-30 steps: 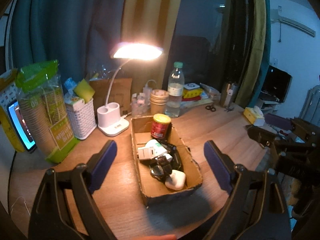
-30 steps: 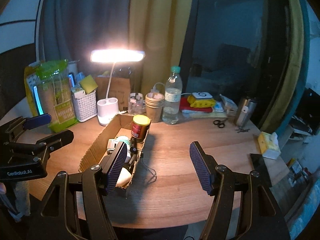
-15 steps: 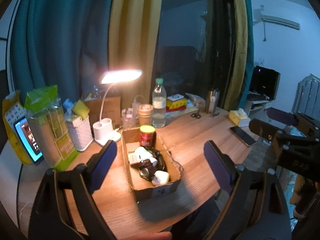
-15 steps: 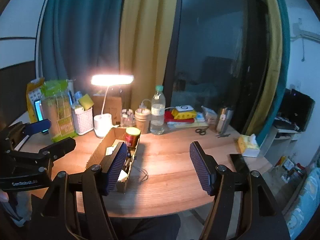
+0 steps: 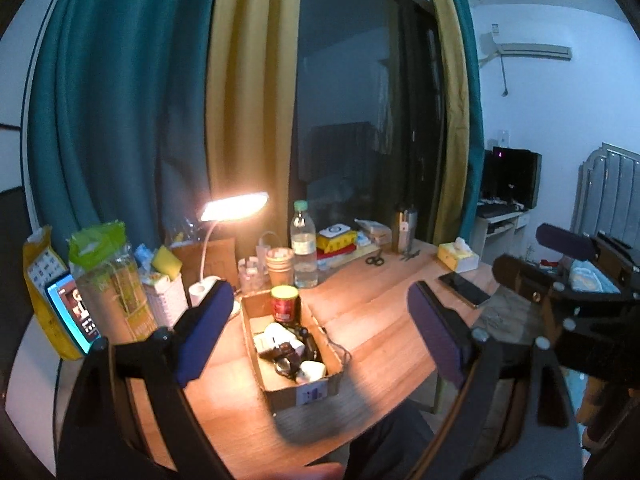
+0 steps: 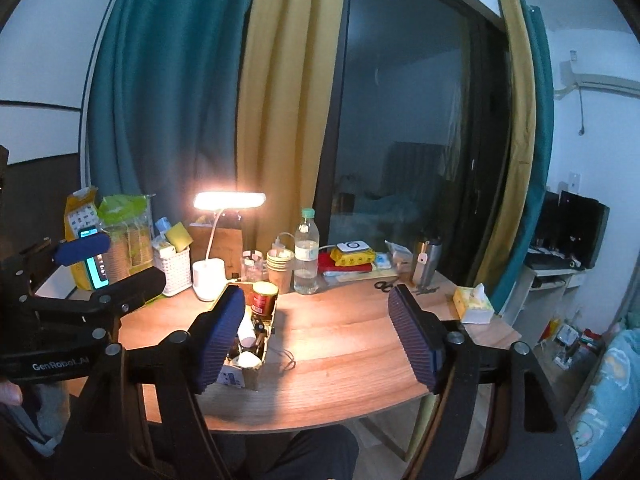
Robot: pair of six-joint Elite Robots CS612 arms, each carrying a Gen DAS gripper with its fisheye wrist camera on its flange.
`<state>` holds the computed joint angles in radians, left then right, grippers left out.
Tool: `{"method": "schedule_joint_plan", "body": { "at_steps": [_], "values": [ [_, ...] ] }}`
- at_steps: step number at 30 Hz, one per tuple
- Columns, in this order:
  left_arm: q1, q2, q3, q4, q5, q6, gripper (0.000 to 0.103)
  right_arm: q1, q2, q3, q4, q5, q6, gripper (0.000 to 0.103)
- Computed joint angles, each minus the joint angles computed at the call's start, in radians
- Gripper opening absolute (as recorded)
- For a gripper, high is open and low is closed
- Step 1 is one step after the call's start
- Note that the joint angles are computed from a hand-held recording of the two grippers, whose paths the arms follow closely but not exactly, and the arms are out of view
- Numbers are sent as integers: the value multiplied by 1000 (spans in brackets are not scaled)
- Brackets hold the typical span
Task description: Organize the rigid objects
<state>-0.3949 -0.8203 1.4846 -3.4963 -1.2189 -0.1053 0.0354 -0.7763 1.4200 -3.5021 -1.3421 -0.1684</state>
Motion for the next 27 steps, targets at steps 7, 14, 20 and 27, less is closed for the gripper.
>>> {"method": "schedule_joint_plan", "body": {
  "at_steps": [7, 14, 20, 27],
  "values": [
    [-5, -13, 11, -12, 21, 13, 90, -5, -3, 5, -15, 11, 20, 77],
    [-5, -16, 13, -17, 21, 14, 90, -3, -3, 2, -17, 0, 24, 77],
    [-1, -13, 10, -17, 19, 7, 90, -3, -4, 3, -17, 2, 23, 77],
    [-2, -13, 12, -27, 25, 10, 90, -2, -1, 0, -14, -1, 22, 77]
  ]
}}
